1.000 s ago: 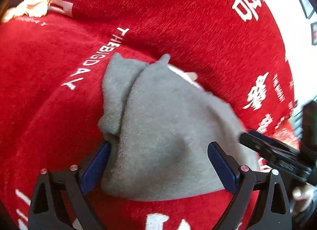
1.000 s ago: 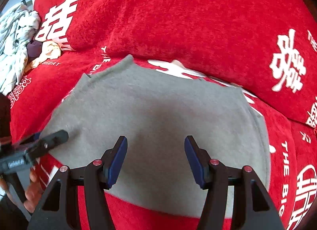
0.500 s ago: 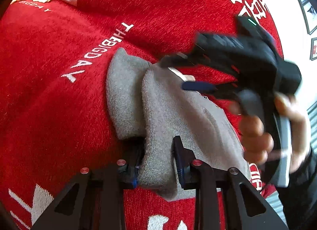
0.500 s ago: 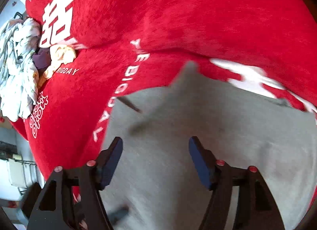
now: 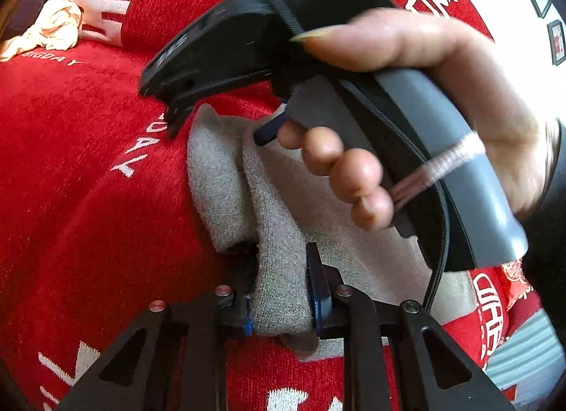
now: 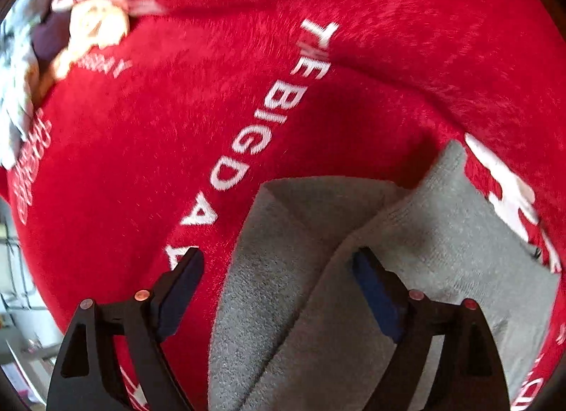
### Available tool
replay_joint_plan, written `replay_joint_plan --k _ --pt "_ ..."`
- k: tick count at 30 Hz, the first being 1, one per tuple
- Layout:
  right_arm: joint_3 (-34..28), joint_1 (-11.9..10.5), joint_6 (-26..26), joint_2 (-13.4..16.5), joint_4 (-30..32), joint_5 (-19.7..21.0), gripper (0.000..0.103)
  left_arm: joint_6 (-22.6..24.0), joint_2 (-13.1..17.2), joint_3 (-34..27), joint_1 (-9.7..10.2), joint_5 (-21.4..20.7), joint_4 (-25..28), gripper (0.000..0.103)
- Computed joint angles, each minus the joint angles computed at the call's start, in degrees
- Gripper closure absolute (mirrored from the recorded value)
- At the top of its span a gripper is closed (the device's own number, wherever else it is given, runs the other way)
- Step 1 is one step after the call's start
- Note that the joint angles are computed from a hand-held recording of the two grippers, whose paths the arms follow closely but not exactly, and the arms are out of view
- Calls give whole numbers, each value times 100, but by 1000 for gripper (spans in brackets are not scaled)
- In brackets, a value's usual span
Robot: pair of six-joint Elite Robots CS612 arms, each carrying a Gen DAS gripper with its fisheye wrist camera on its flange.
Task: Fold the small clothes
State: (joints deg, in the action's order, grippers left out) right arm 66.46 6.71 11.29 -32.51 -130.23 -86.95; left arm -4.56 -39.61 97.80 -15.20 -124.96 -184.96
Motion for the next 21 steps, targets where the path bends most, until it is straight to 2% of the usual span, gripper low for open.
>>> replay_joint_plan --k 3,5,6,8,11,14,21 --pt "-311 147 -261 148 468 -556 14 26 -16 -5 -35 102 43 79" --pt "-369 265 -476 199 501 -1068 30 37 -15 -11 -26 99 65 79" --pt "-323 278 -481 183 400 -1109 36 34 -15 -16 -25 94 72 79" --pt "-186 255 -339 109 220 -1199 64 51 -27 -12 -22 103 86 79" --pt "142 123 -165 -68 -172 -829 85 86 -82 56 -59 195 41 79" --pt "498 21 -81 -239 -676 -483 90 108 -130 117 -84 270 11 79" --pt "1260 -220 -96 -602 -1829 323 91 303 -317 342 -137 557 -105 81"
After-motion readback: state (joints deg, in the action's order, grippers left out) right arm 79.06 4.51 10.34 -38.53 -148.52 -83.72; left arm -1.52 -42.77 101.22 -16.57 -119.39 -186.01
